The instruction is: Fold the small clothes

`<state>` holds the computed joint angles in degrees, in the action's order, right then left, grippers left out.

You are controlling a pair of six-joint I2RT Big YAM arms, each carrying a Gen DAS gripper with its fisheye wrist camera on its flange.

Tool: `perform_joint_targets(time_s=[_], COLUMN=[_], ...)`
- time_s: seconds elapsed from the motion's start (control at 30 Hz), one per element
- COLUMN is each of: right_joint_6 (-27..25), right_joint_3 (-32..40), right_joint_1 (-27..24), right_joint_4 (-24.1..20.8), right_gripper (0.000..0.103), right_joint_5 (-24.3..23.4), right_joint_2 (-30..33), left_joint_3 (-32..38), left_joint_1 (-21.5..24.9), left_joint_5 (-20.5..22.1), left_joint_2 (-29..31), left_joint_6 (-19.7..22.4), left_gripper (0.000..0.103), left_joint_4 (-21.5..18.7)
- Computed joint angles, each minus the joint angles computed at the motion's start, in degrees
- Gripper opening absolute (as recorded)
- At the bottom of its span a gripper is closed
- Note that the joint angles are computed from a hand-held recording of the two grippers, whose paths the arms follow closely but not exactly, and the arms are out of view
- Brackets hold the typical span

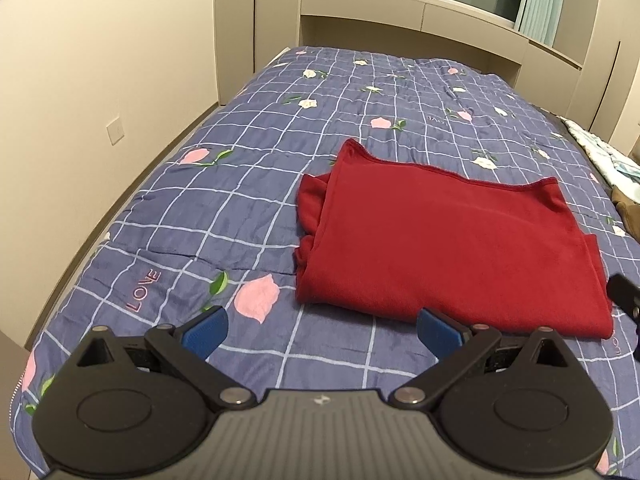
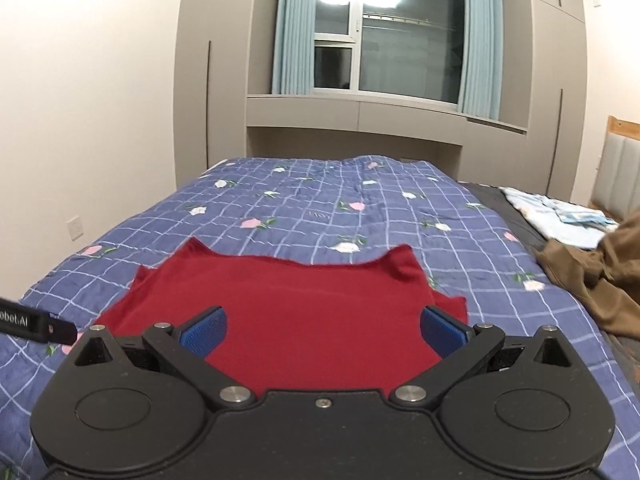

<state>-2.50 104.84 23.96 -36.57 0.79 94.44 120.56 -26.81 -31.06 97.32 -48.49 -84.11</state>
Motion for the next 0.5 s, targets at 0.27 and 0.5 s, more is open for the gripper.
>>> perform_joint_targets(time_s=[0.27, 0.5], right_joint_6=[-1.86, -5.10], right_joint_3=[7.24, 14.56], right_joint_1=[0.18, 0.29], right_joint_4=[-1.97, -5.22], right_gripper=[0.103, 0.103], right_joint_5=[-0.65, -0.29], right_joint_2=[5.83, 12.09], left_joint_3=[0.62, 1.06], left_joint_1=[1.85, 3.30], left_joint_5=[1.31, 2.65], left_joint_2=[1.48, 3.07], left_joint_6=[0.47, 0.56], left_gripper=[0.102, 0.102], left_joint_4=[-0.04, -0.28])
